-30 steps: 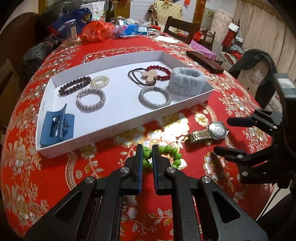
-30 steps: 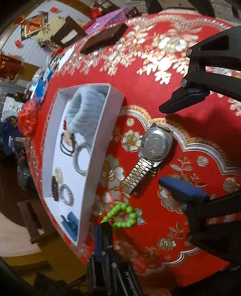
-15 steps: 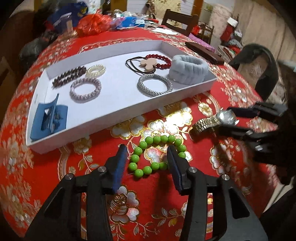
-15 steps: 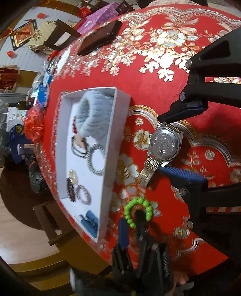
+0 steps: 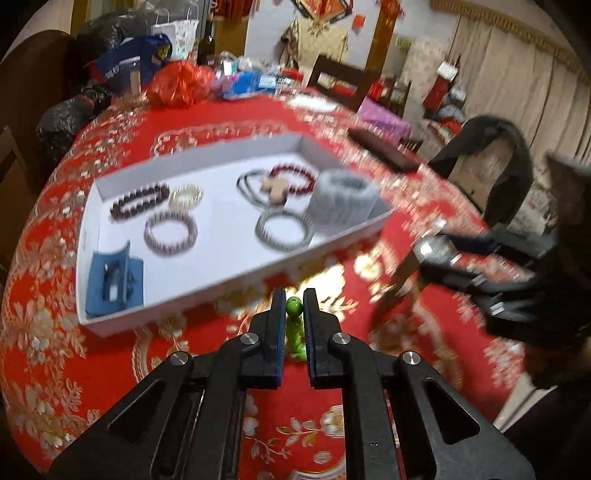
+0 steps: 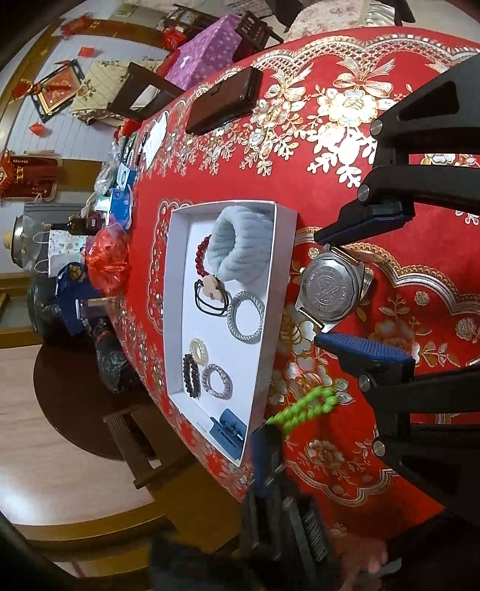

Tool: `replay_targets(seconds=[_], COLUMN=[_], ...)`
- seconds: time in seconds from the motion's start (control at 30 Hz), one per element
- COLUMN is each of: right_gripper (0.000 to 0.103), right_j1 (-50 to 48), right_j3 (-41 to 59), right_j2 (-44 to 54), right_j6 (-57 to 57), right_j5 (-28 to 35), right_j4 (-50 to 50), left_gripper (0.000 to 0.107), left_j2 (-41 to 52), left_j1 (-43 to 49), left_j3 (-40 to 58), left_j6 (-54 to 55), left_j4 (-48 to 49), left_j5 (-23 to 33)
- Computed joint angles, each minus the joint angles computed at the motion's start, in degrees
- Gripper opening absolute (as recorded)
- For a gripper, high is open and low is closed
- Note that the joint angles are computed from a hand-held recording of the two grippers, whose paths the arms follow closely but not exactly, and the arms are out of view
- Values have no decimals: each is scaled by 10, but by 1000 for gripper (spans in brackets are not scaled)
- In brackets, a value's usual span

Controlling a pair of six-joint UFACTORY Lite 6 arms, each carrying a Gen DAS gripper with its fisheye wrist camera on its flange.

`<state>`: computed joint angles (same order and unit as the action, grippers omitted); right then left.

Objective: Organize jewelry
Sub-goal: 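Grasp the green bead bracelet with the left gripper while the right gripper grasps the silver watch, then lift the green bracelet and silver watch and carry both over the white tray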

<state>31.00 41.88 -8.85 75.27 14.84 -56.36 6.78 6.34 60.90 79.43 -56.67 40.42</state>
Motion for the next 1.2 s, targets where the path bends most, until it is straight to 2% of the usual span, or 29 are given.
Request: replay_targets(seconds=[0.1, 0.17, 0.57, 1.2], right_gripper=[47, 47, 47, 47], right_j1=[0, 4, 37, 42], right_j3=[-3, 0, 18, 23], right_j2=[-8, -11, -4, 0], right_j6=[3, 6, 25, 46], right_j5=[-1, 4, 31, 59], right_j4=[-1, -4, -22, -34], left_gripper=[8, 8, 8, 8], left_j2=[17, 26, -4, -3], left_j1=[24, 31, 10, 10], left_j3=[49, 67, 33, 31], left_j6=[-42, -60, -74, -81], left_j4=[19, 28, 53, 63], left_j5=[63, 82, -2, -10])
